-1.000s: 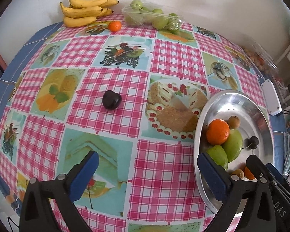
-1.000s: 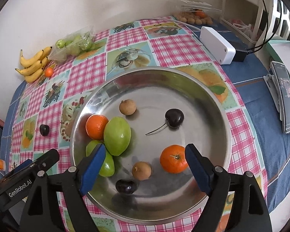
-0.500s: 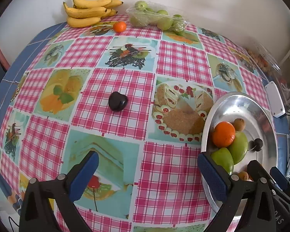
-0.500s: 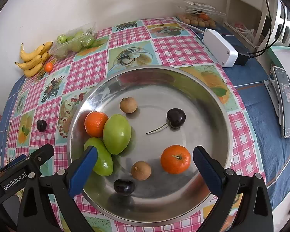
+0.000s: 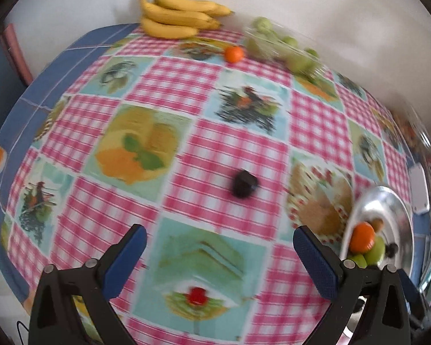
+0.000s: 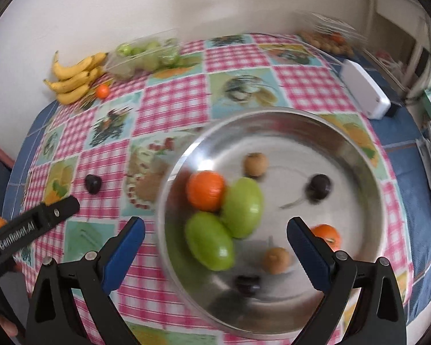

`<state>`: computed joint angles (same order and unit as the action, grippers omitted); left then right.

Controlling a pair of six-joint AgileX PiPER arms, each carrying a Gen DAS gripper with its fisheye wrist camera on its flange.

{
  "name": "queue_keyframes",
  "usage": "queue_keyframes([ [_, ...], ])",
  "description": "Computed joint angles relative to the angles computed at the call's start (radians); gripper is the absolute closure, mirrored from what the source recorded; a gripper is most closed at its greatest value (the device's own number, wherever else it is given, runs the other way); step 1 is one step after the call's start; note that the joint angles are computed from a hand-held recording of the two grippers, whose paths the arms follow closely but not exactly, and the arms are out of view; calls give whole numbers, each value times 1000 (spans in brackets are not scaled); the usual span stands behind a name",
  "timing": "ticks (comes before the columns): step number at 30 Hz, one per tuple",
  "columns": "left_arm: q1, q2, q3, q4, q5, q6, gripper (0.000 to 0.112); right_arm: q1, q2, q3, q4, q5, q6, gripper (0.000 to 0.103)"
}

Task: Organize fruits
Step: 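Withdraw both open tools toward the last plum and tangerine, then close the right tool on the last dark plum and lift it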

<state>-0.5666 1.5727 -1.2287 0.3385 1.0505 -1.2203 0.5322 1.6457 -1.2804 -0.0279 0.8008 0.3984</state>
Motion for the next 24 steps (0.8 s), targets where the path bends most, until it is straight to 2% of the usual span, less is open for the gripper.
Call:
queue_keyframes([
  [12, 245, -149, 169, -23, -51, 75, 9, 147, 120, -151, 28, -11, 49, 4],
  [18, 307, -155, 209, -48, -118, 134, 9, 181, 198, -232, 59, -19, 48, 4],
  [24, 346, -127, 210, -96, -165, 194, 9, 198, 306, -341, 82, 17, 59, 4],
])
